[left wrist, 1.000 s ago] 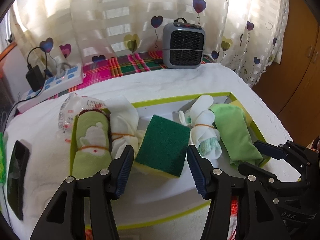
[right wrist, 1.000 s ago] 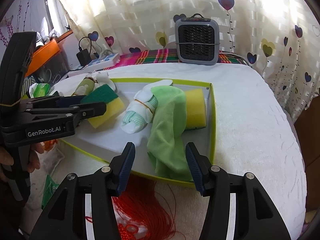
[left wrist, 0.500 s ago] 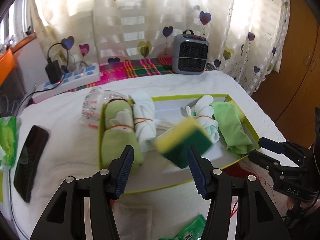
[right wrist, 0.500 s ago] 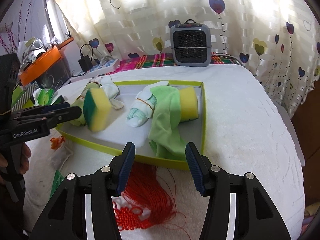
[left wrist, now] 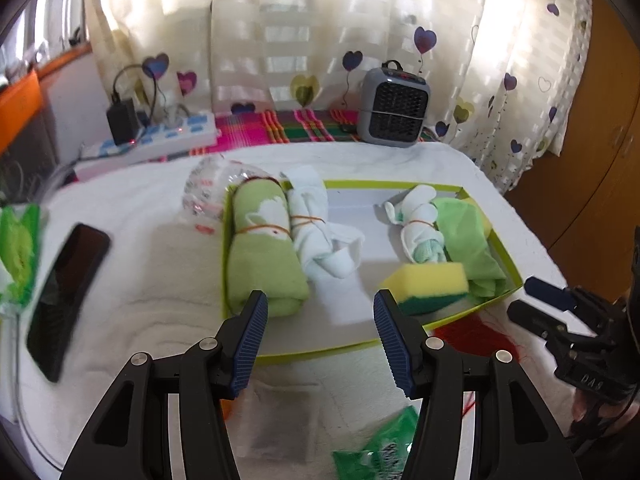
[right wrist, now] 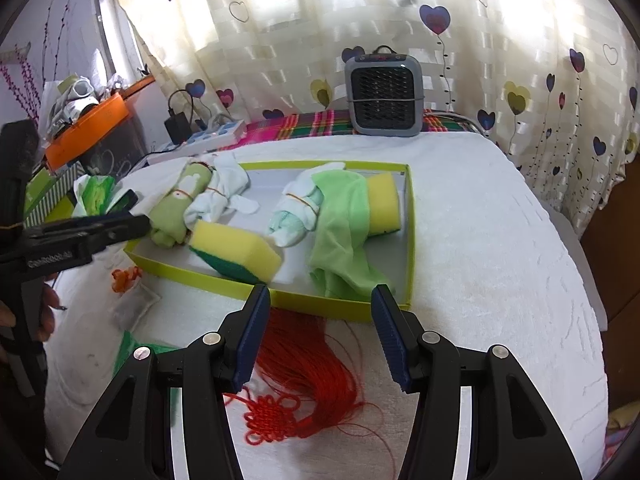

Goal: Organize soft objects
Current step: 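Open both tools to release the sponge and cloth in the box, then move both tools back toward the red tassel string and orange toy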

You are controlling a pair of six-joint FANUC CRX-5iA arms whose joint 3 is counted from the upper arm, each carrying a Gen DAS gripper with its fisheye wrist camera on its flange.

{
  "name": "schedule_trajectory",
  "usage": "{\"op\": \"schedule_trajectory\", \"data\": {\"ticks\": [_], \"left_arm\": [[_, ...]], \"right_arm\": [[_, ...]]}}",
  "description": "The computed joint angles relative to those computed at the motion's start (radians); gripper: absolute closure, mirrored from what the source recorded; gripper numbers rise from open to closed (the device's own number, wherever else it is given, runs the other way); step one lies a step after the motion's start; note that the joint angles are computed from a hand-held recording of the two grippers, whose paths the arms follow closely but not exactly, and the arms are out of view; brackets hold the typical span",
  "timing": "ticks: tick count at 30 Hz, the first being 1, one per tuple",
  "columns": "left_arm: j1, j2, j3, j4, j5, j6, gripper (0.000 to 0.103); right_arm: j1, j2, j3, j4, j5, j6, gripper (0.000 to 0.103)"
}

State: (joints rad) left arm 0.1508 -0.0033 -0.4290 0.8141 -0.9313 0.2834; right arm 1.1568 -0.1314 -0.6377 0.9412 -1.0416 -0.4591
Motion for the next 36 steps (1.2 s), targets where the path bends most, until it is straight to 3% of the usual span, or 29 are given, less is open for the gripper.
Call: {"op": "schedule_trajectory", "data": {"ticks": [21,26,32,36], "left_arm": [[0.160,0.008,-0.015,-0.001,-0.029,-0.025,0.048],[0.193,0.022,-0.007,-0.010,-0.012,0.012,0.048],[0.213,0.051,0.003,-0.042,-0.035,0.023,0.048],[0.208,0.061,-0.008,-0.016,-0.079,-0.035,0.048]], "right_arm": [[0.050,-0.015,-0.023,-0.023,-0.028,-0.053,0.049],[0.062,-0.020,-0.032,-0.028,-0.029,-0.078,0.049],[0.066,-0.013,-0.037,-0.045,-0.012,-0.085,0.049],[0.062,-0.006,-0.033,-0.051,-0.004,-0.076,0.049]]}}
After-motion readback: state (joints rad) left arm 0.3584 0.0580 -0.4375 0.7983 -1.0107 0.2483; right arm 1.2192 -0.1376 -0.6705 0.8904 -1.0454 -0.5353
